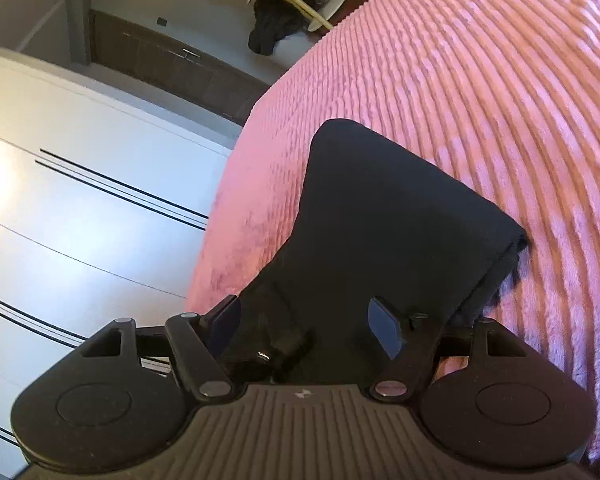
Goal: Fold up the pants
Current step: 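Grasp the folded trouser edge with the left tool while the right tool grips the other end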
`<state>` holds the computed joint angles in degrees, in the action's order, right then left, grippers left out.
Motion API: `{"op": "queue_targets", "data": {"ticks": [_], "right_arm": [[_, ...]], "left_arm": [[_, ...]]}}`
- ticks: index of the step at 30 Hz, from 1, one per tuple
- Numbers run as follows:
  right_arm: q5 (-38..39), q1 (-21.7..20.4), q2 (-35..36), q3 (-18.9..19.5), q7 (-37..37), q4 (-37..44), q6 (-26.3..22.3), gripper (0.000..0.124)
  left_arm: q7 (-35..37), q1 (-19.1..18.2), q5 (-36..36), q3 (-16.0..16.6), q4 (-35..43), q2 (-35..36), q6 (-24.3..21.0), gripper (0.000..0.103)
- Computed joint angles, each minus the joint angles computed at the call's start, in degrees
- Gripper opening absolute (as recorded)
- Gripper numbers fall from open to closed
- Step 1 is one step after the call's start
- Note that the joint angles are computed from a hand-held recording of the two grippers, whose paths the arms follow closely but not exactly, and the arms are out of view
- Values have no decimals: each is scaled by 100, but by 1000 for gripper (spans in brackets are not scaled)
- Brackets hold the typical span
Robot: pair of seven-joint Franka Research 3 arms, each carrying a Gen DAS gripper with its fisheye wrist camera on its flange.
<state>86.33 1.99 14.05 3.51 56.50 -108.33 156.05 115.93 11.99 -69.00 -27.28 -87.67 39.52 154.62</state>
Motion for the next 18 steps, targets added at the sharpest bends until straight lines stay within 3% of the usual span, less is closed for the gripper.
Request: {"op": "queue_targets", "data": {"ticks": [3, 5, 7, 8, 10, 11, 12, 16, 18], "right_arm": [[137, -35, -40, 4, -118, -8, -37, 71], [274, -94, -168, -26, -206, -116, -243, 72], [300, -128, -330, -83, -261, -262, -474, 73], [117, -73, -329, -108, -143, -255, -414, 75], [-162, 15, -314, -124, -15, -236, -297, 78], [-356, 66, -225, -121, 142, -141, -236, 78], [-649, 115, -164, -123, 396, -85, -187, 78], [-1940, 296, 93, -107, 1679, 142, 57, 69], [-2160, 277, 73, -37, 1831, 120, 116, 69]], "left_arm": [[609, 246, -570, -184, -259, -283, 311, 11], [1447, 594, -1518, -359, -458, -590, 443, 11], [1849, 667, -1935, -225, -691, -976, 741, 12], [1838, 574, -1850, -61, -820, -1160, 1019, 17], [1552, 183, -1182, 404, -1103, -1414, 1747, 44], [1341, 17, -845, 630, -1248, -1483, 1888, 61], [882, -121, -395, 844, -1399, -1525, 1904, 67], [-303, -180, 272, 983, -1549, -1409, 1874, 66], [-166, 45, 148, 708, -1510, -1352, 1964, 67]]}}
